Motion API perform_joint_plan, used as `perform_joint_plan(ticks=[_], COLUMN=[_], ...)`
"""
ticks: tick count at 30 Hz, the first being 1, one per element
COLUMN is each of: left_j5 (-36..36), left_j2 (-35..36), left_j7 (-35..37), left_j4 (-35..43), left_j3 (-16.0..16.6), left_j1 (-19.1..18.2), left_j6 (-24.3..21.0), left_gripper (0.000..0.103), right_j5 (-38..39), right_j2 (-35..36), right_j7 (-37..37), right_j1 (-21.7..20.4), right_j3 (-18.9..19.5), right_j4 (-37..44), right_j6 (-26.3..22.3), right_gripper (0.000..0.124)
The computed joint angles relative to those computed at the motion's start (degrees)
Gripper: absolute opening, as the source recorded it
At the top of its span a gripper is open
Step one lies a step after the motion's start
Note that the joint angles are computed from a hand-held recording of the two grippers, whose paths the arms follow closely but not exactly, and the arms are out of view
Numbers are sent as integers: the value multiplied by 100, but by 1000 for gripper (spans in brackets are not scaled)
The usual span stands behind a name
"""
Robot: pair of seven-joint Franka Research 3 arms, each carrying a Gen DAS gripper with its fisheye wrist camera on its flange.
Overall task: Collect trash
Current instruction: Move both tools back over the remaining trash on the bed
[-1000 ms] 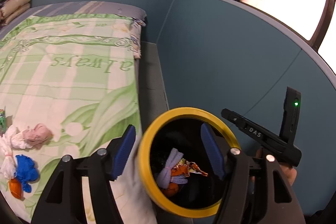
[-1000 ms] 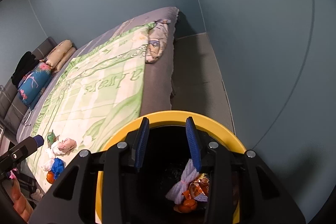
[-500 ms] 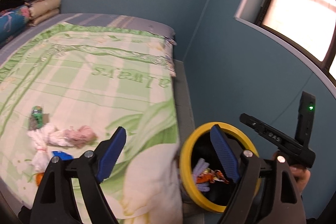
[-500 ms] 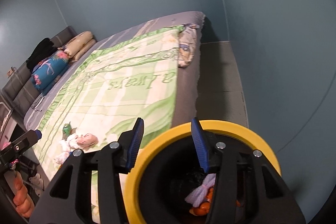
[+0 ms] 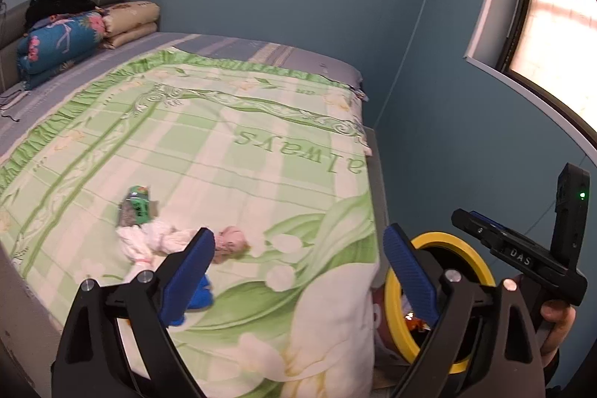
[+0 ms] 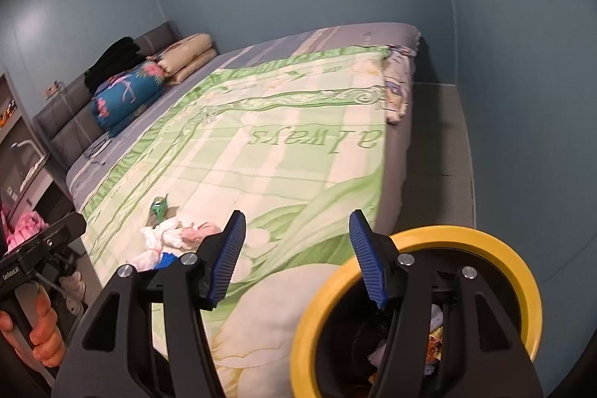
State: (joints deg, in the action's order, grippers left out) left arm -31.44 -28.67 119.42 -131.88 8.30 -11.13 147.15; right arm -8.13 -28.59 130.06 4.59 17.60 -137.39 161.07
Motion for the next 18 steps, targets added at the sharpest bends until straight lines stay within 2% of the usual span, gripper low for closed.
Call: perform_joint_plan(ticks=[4, 18], left_j5=[162, 427], left_j2=[-79, -160], left_j7=[-70, -256], left_j4=[-46, -151], left_j3=[12, 246], left_j1=[140, 437], left_j6=[39, 75], left_gripper=[89, 91], right_j5=[38, 116], right_j2=[221, 989], right_j7=[-134, -471], right_j1=[146, 719], right_j3=[-27, -169], right_j4=[204, 893], right_j6=[33, -61], right_gripper=[60, 63])
